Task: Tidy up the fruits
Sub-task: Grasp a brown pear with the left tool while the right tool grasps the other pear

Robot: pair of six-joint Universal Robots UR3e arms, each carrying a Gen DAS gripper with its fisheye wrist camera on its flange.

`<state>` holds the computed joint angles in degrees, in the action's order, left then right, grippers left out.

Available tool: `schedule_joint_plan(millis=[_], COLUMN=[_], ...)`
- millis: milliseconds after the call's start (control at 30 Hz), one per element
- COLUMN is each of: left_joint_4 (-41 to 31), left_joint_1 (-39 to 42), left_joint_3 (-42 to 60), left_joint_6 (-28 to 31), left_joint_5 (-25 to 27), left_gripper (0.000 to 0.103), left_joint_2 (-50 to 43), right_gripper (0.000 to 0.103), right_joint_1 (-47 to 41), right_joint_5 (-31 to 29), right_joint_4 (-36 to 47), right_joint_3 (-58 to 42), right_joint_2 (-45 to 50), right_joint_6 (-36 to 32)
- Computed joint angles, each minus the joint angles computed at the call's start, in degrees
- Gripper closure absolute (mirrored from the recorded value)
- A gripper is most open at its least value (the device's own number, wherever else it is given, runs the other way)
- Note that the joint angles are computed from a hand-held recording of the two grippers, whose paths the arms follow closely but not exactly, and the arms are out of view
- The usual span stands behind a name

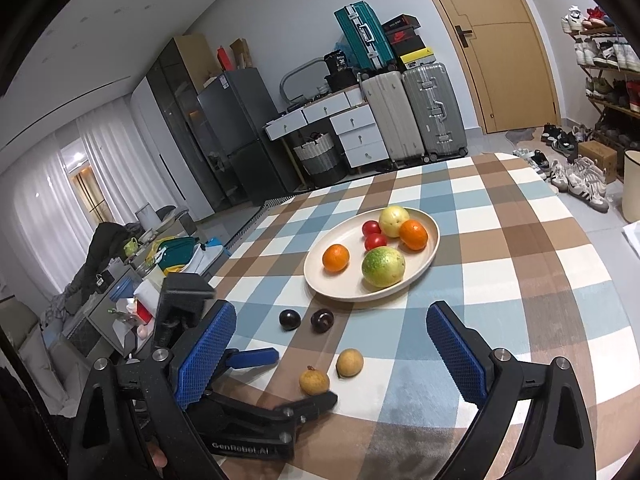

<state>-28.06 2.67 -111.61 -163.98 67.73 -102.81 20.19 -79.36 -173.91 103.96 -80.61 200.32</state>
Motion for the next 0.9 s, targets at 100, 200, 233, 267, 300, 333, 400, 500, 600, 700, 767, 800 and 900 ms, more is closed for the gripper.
schedule_joint_plan(millis=[100,200,233,267,300,333,400,500,600,700,767,800,900], left_joint_4=[-2.7,-5.2,-5.4,-5.3,-5.3,-5.6,-6.3,-7.1,-8.2,-8.5,-8.3,-8.3,-8.5], left_joint_1=[0.0,1.2,1.7,2.3,2.8,3.3,4.5,6.3,8.0,9.1,9.7,9.9,10.7], left_joint_3=[0.4,0.4,-0.1,-0.5,-1.0,-1.4,-2.2,-3.8,-5.2,-6.7,-7.5,-7.8,-8.4], left_joint_6=[2.3,4.2,4.5,4.8,5.2,5.6,6.4,7.1,7.8,8.4,8.8,8.9,9.1], left_joint_5=[-1.3,-4.0,-5.0,-5.6,-6.1,-6.7,-7.9,-9.3,-10.5,-10.9,-10.7,-10.7,-10.9], left_gripper=[0.058,0.077,0.077,0.077,0.077,0.077,0.077,0.077,0.077,0.077,0.077,0.077,0.077], left_joint_2=[0.4,0.7,1.0,1.4,2.0,2.6,4.1,6.6,8.5,10.3,11.4,11.8,12.8], right_gripper=[0.005,0.005,0.005,0.005,0.005,0.005,0.005,0.005,0.005,0.005,0.005,0.005,0.005], right_joint_1=[-0.2,-0.5,-0.6,-0.6,-0.7,-0.7,-1.0,-1.5,-1.7,-1.7,-1.6,-1.6,-1.5], right_joint_5=[0.0,0.1,0.1,0.1,0.1,0.2,0.4,1.0,1.2,1.4,1.4,1.4,1.4], right_joint_4=[-0.1,-0.2,-0.4,-0.5,-0.5,-0.5,-0.6,-0.5,-0.6,-0.1,0.2,0.2,0.6], right_joint_3=[0.7,1.3,1.6,1.9,1.9,2.0,2.4,3.0,3.2,2.9,2.8,2.8,2.4], right_joint_2=[-0.5,-0.9,-1.2,-1.3,-1.3,-1.3,-1.4,-1.5,-1.2,-0.9,-0.5,-0.4,0.5], right_joint_6=[0.2,0.3,0.4,0.6,0.7,0.7,1.0,1.5,2.0,2.0,2.1,2.1,2.3])
